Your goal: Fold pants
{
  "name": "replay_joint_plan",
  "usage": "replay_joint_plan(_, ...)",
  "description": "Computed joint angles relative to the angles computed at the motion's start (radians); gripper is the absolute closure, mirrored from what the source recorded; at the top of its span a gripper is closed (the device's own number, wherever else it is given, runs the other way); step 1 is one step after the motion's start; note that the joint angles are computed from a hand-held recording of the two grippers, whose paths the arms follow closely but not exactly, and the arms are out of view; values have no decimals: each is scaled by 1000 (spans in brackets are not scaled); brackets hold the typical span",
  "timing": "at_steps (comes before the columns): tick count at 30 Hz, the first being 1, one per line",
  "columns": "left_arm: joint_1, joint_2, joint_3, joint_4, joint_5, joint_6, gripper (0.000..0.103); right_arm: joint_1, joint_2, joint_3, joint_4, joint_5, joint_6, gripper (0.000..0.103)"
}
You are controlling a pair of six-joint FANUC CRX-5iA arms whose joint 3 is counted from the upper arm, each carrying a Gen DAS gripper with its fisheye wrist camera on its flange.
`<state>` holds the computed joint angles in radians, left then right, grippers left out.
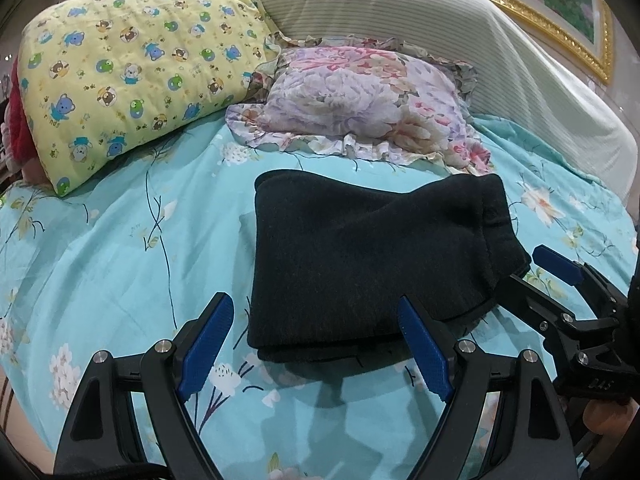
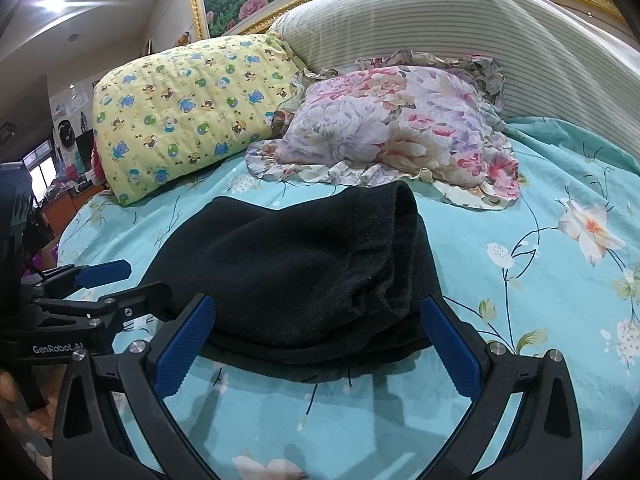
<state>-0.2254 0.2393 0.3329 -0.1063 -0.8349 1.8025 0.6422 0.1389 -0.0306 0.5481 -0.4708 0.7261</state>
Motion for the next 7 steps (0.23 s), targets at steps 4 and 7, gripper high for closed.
replay_joint_plan(4,2,10,17,2,-17,7,18,-4,0,-4,-3,13,1,1)
replay_joint_plan(7,1,22,41,0,-52,22,18,-5,0,-3,-8,15,4,1)
